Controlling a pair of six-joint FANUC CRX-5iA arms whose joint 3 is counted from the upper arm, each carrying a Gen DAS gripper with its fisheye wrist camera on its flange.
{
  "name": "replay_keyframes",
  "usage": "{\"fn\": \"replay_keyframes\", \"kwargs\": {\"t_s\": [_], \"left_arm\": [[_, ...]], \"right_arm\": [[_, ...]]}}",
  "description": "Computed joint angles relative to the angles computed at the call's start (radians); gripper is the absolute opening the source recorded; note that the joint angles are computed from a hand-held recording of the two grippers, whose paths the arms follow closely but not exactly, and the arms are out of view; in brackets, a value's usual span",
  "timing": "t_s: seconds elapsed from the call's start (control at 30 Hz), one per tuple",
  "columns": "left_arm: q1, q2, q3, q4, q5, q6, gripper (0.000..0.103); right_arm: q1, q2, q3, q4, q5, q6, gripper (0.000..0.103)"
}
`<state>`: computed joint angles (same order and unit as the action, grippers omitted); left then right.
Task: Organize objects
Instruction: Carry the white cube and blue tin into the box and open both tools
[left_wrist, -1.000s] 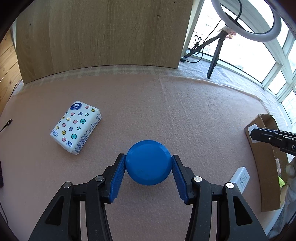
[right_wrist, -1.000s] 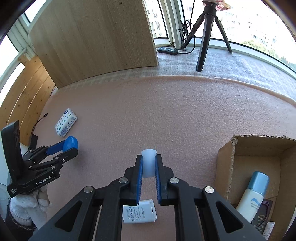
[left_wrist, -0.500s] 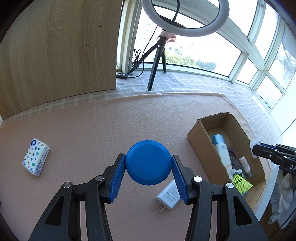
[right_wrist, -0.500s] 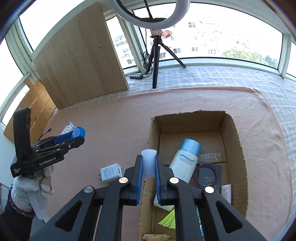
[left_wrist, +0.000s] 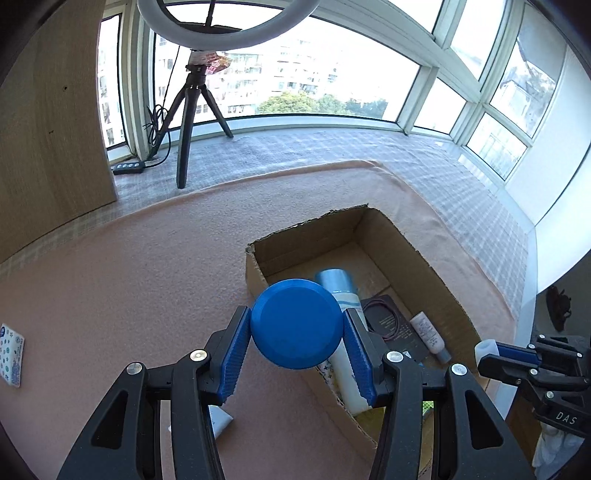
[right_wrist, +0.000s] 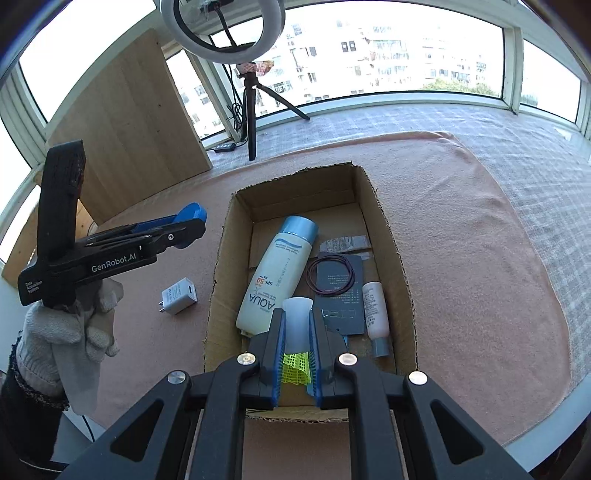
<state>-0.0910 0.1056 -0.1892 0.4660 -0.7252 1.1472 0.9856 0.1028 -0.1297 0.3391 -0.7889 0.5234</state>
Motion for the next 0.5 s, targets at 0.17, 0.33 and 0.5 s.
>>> {"fn": "replay_keyframes", "kwargs": {"t_s": [0.17, 0.33, 0.5], "left_arm": [[-0.054, 0.038, 0.046, -0.026, -0.004, 0.035, 0.054], [-0.082, 0.057, 0.074, -0.043, -0.01, 0.056, 0.054], [-0.103, 0.07, 0.103, -0.08, -0.017, 0.087, 0.054]], "right_arm": [[0.004, -0.033, -0.042, 0.007, 0.013, -0.023, 0.011], [0.005, -0.044, -0.056, 0.003, 0.018, -0.019, 0.011], [0.008, -0.04, -0.056, -0.008, 0.025, -0.001, 0.011]]}}
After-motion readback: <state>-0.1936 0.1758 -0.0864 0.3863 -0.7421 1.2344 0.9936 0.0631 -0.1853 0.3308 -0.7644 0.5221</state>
